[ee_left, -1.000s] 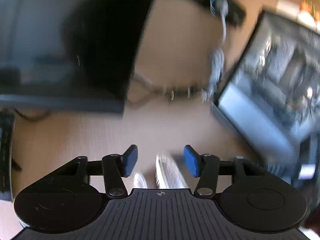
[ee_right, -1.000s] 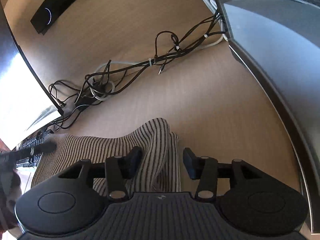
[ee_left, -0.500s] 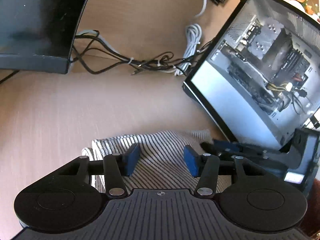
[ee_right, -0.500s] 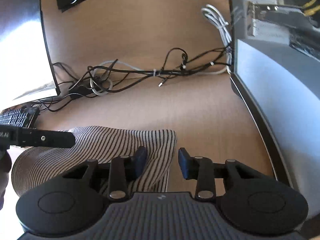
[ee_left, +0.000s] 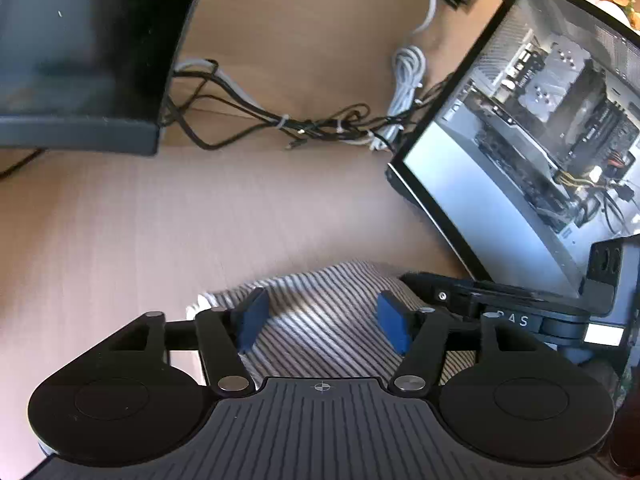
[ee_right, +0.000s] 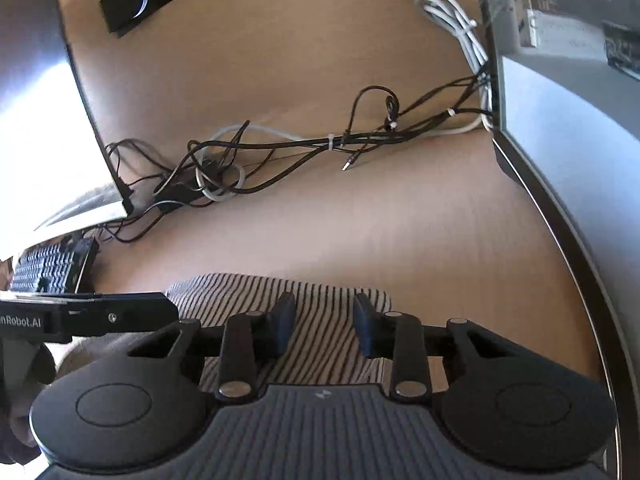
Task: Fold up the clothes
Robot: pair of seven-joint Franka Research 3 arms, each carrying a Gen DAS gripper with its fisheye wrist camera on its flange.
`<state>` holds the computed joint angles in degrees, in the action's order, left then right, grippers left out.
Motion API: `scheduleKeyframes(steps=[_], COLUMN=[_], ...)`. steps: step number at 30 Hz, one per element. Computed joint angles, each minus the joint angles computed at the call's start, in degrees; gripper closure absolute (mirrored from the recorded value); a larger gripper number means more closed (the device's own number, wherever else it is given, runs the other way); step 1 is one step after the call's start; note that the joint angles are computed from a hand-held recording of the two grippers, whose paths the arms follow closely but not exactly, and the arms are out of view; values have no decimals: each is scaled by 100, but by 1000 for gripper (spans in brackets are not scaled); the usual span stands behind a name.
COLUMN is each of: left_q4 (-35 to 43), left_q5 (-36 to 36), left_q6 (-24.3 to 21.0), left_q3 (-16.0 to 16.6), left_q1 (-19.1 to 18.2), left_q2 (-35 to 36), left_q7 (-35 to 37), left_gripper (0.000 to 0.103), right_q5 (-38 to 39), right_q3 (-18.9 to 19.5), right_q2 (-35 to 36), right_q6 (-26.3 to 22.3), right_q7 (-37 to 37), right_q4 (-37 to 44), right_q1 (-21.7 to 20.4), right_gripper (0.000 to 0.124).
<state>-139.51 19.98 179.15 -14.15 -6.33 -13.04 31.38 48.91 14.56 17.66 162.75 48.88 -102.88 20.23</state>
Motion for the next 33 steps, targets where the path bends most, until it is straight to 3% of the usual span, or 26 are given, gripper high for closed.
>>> scheduleKeyframes(steps=[4,7,13,18,25,29,33], left_q4=[-137,-274,-267,-340,-307,-280,-199], left_q5=[-149,-415,-879,-1121,-1238,-1428,-1284], left_q6=[47,69,49,192,171,168,157], left_q3=[126,461,610,715,701,846,545], left_q1=[-277,-834,-1013,-1085,-1070,-1215,-871], left_q2=[-303,-402,-106,-77,-23,20,92], left_q7=[162,629,1013,1253,1410,1608,1466], left_gripper=[24,21,20,19,20,20,19], right_q5=[-193,-81,-115,564,-265,-435,-467], right_q3=[2,92,171,213,-298,-274,-224], right_q2=[-39,-60,-258,-929,-1032,-882,-717], right_q6=[342,578,624,382,313,512,555], right_q7=[-116,-220,-516,-1644,-388,-321,-277], right_q4=[-173,-277,-390,-846,-1226,-1156,-1014], right_q1=[80,59,-11,-124,345,378,325], right_gripper=[94,94,92,82,79,74,68])
